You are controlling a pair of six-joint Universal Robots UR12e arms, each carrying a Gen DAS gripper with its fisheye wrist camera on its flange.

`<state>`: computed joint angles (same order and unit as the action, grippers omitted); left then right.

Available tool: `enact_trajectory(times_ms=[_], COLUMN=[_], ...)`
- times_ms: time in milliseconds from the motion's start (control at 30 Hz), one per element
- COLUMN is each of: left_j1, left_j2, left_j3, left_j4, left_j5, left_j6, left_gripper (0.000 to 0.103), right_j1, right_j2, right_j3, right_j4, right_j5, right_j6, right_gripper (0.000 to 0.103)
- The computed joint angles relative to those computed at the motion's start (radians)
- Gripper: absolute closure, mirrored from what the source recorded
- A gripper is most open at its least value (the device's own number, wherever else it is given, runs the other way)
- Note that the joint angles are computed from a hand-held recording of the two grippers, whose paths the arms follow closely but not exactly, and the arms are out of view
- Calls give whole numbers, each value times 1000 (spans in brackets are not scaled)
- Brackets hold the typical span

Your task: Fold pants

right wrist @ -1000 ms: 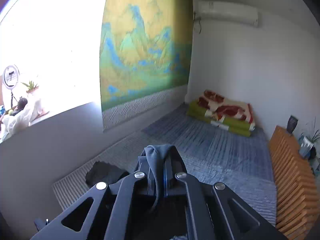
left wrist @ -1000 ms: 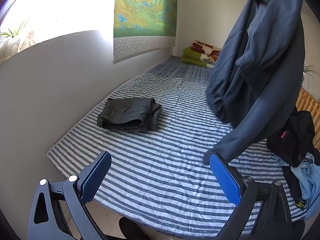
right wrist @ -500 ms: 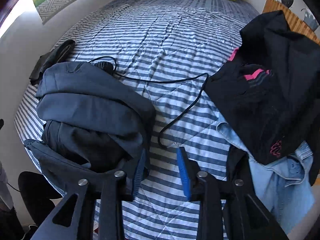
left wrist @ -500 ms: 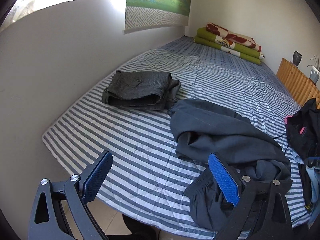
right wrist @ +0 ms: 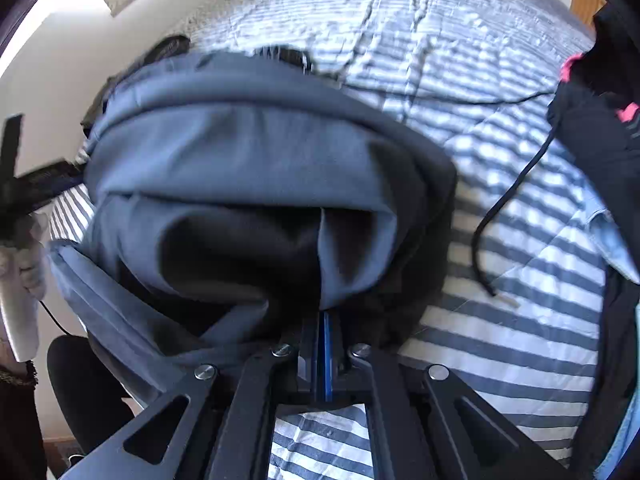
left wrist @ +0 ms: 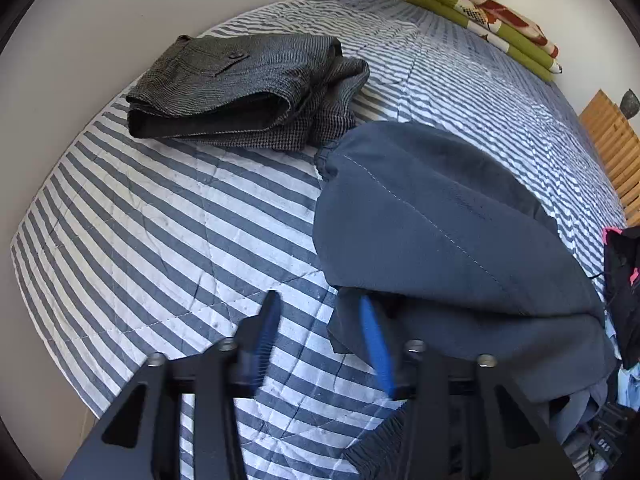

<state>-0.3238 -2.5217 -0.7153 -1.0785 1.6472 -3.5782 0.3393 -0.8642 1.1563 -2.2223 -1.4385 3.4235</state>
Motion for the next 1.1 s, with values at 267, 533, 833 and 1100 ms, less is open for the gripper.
enact_trajectory(times_ms=[267, 533, 833, 1100], left_j1=[-18, -12, -21, -7], left_j2=[37, 70, 34, -86], left_j3=[-64, -88, -39, 168], left_j4=[106, 148, 115, -19], left_j5=[57, 40, 1, -17], left_j6=[65, 105, 108, 96], left_gripper=[102, 87, 35, 15], right_j1=[-28, -69, -56, 16], right_j2=[-146, -232, -167, 94], right_j3=[127, 186, 104, -218], right_j4=[-147, -147, -143, -17], right_j5=[-366, -767, -355, -301], right_j6=[22, 190, -99, -312], right_gripper=[102, 102, 47, 33])
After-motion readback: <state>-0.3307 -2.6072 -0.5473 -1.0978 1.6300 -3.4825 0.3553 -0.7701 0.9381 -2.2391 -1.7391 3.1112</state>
